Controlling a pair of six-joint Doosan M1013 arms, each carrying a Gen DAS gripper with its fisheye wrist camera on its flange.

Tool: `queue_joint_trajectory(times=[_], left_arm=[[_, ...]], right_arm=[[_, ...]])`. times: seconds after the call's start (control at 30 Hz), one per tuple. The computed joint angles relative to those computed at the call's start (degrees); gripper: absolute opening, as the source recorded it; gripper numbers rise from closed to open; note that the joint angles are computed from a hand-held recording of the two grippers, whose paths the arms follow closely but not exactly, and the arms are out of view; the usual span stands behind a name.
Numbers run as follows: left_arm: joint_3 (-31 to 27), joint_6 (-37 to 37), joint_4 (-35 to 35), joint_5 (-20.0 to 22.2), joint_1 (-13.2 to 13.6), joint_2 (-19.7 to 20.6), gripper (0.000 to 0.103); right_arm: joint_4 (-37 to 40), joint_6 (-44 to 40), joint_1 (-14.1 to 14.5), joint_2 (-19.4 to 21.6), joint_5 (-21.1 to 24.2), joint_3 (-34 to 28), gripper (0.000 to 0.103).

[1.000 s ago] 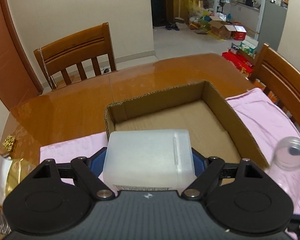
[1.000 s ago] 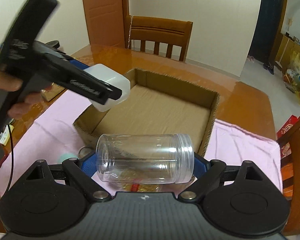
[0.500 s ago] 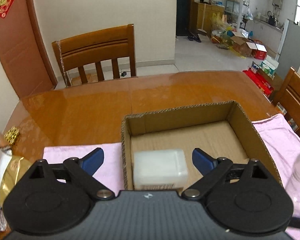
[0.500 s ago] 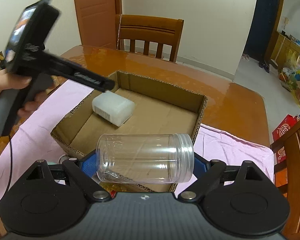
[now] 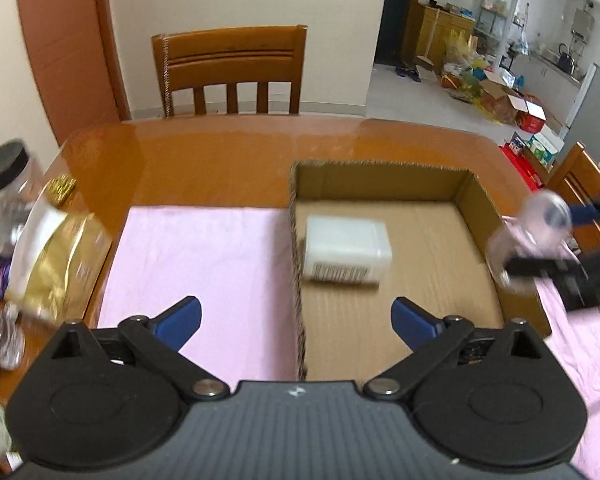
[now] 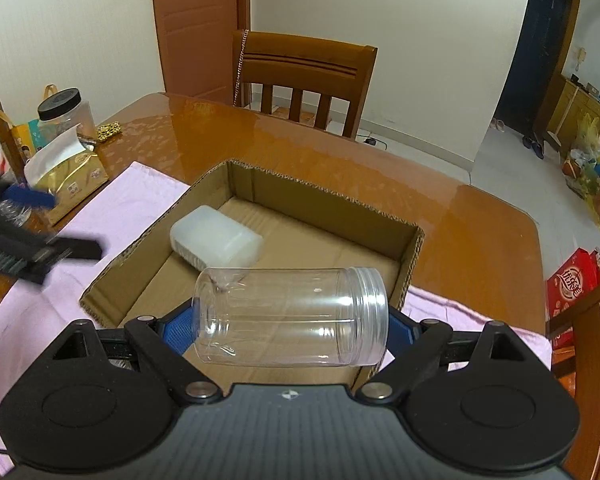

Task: Organize rigid objects
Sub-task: 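Lower the clear jar into the cardboard box and open the right tool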

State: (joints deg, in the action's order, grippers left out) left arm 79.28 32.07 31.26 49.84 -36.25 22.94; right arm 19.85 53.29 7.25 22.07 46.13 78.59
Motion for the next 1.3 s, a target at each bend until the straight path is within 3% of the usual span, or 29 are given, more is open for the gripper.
queue_joint_trajectory(times=[0.2, 0.3, 0.5, 0.73, 1.0, 1.3], left_arm=[[4.7, -8.8, 6.7, 3.3, -2.2, -2.2, 0.101], [7.3, -11.5, 7.1, 3.1, -2.7, -3.4, 0.101], [9.9, -13.4, 4.4, 4.2, -3.3, -4.3, 0.101], [10.7, -13.3, 5.6, 6.6, -5.0, -4.5, 0.101], [12.1, -10.8, 4.5, 3.9, -5.3, -5.2, 0.101], [14.2, -5.4, 1.0, -0.8, -5.3, -6.0, 0.101]], right_arm=[[-3.3, 2.5, 1.0, 3.3, -0.3, -3.9, 0.093], [-2.9, 3.1, 1.2, 4.5, -2.6, -4.9, 0.103], [-4.1, 4.2, 1.7, 5.1, -1.9, -5.4, 0.103], [-2.1, 1.9, 1.6, 1.5, -3.5, -0.7, 0.103], [0.2, 2.5, 0.6, -4.3, -6.2, 7.0, 0.103], [-8.2, 15.2, 1.1, -11.6, -10.2, 18.9, 0.103]])
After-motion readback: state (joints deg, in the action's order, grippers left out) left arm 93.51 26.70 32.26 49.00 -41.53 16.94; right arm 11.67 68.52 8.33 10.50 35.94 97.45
